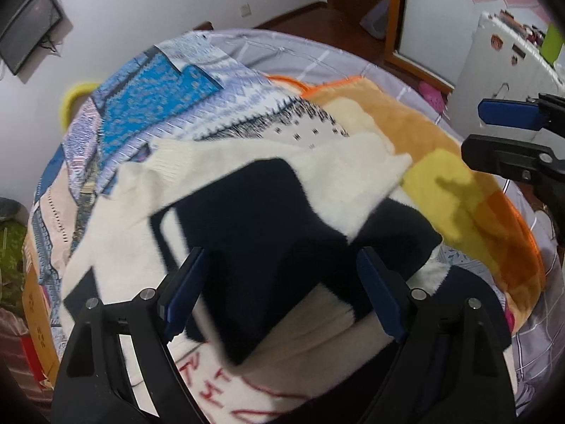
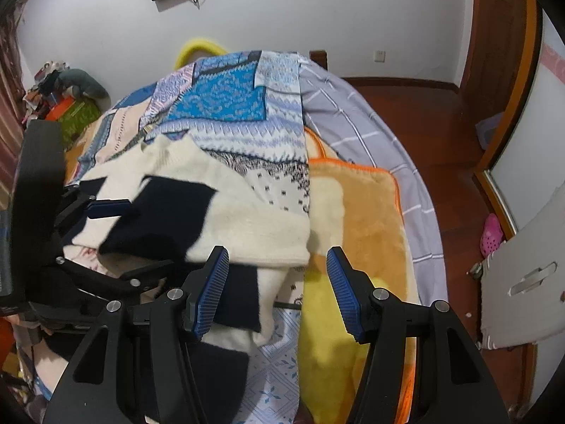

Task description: Fold small clothes

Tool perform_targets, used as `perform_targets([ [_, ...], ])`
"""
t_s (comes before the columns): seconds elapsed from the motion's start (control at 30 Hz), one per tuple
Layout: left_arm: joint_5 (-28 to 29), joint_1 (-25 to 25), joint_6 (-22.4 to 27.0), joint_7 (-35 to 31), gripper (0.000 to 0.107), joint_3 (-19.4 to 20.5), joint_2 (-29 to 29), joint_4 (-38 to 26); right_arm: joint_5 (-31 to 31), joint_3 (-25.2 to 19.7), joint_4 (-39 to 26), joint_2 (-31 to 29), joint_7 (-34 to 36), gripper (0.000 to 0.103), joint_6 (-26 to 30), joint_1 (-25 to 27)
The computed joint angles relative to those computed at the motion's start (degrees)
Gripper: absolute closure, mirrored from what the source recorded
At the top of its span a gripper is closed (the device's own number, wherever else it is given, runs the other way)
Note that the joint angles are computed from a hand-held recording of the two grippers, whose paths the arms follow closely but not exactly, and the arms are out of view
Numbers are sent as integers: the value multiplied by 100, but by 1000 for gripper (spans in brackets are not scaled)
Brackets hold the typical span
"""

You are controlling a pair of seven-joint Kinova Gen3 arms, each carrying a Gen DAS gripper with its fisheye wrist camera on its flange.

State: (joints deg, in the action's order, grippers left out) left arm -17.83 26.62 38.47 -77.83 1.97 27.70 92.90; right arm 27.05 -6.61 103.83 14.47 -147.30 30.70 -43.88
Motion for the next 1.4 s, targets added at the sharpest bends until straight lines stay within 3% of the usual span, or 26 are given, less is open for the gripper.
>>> perform_targets([
  [0.27, 104, 5, 65, -217, 28, 79, 323, -245, -428, -11, 249, 25, 228, 49, -320, 263],
  [0.47, 252, -4, 198, -358, 61, 89, 513, -485, -556, 42, 296, 35, 270, 49, -375, 255],
  [0.53, 493, -206, 111, -509, 84, 217, 466, -456, -561, 57, 303, 45, 258, 49, -398, 242],
  [0.6, 700, -348, 48, -618, 94, 279, 408, -420, -577, 57, 298, 39, 266, 49, -383, 234],
  [0.97, 341, -306, -781, 81, 98, -246, -632, 434, -383, 54, 202, -33, 98, 49, -258, 71],
  [1.2, -7, -728, -1075, 562, 99, -346, -1460, 1082, -269, -24, -32, 45, 53, 49, -74, -47],
  [1.4, 352, -1555, -1111, 245, 99, -152, -1888, 1585, -273, -77, -327, 232, 139, 49, 51, -200],
])
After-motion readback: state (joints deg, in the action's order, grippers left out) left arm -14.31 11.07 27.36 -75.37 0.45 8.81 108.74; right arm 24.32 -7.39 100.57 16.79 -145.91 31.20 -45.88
